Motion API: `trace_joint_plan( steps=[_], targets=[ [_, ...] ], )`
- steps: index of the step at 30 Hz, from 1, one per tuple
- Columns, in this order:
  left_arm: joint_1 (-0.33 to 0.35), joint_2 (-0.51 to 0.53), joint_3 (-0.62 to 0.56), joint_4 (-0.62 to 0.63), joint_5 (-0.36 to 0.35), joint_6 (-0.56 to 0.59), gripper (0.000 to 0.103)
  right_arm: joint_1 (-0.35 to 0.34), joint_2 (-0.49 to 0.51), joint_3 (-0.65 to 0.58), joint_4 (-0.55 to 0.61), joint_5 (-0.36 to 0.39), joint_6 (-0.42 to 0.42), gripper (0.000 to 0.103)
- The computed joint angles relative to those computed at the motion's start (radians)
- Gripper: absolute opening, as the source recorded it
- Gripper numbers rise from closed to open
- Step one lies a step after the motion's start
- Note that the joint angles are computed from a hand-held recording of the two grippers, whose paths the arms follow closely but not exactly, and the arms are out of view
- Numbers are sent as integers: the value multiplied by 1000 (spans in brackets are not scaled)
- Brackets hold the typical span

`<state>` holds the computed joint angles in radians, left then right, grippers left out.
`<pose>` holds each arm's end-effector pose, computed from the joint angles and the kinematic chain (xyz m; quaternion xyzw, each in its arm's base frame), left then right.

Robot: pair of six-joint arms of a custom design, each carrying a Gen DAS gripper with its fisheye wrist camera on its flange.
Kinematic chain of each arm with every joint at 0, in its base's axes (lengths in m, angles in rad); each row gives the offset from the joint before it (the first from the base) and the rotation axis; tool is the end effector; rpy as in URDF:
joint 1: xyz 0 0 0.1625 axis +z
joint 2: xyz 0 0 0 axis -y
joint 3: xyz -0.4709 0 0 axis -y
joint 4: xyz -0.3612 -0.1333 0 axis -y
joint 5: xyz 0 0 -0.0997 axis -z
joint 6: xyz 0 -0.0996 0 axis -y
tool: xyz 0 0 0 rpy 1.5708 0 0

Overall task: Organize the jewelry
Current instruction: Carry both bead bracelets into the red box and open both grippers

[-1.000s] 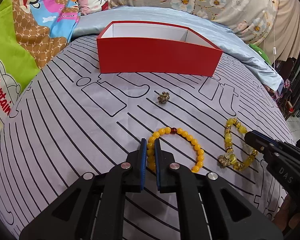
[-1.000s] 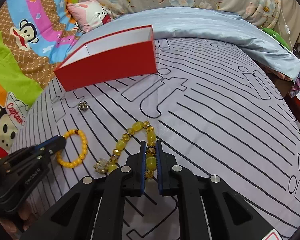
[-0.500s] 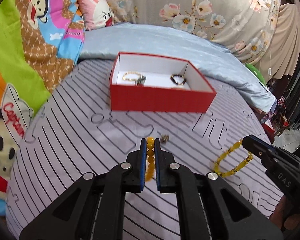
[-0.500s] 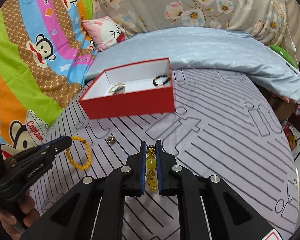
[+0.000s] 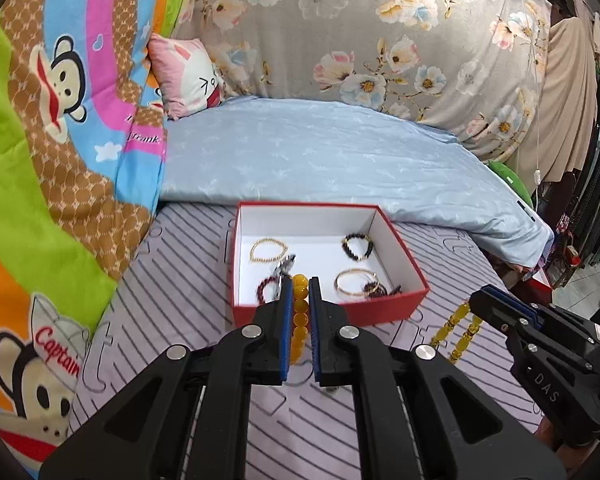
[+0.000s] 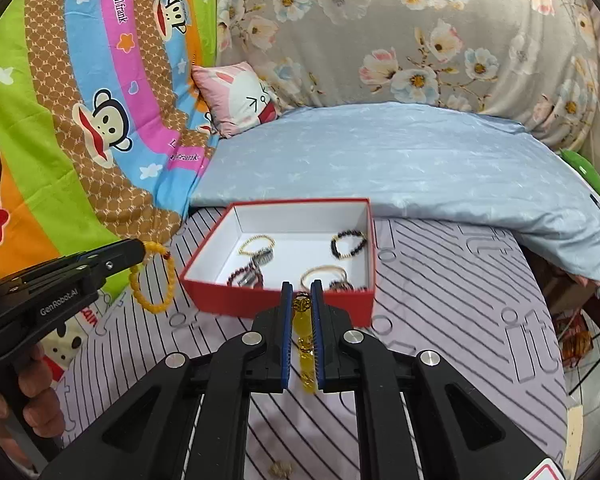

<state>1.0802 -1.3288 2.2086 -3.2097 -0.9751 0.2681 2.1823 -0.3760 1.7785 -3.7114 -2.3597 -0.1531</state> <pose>-0.0556 -0.5056 0.3501 0.2278 0.8651 -0.3823 0.2316 0.4069 -0.4713 -0.0055 0.1926 -0.8506 0.4058 0.2734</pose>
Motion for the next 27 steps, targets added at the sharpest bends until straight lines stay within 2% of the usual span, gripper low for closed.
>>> trace_joint_plan(
  steps=[11, 22, 25, 27],
  targets=[
    [52, 153, -222, 47, -62, 54, 7, -76, 35, -241, 210, 88, -16, 9],
    [115, 308, -362, 88, -34, 82, 7, -151, 125, -413, 370, 81, -8, 9],
    [121, 340, -372, 65, -7, 112, 8, -164, 141, -434, 395, 74, -3, 9],
    [122, 366, -376, 30, 36, 129, 10, -171, 150, -448, 414, 53, 6, 10]
  ],
)
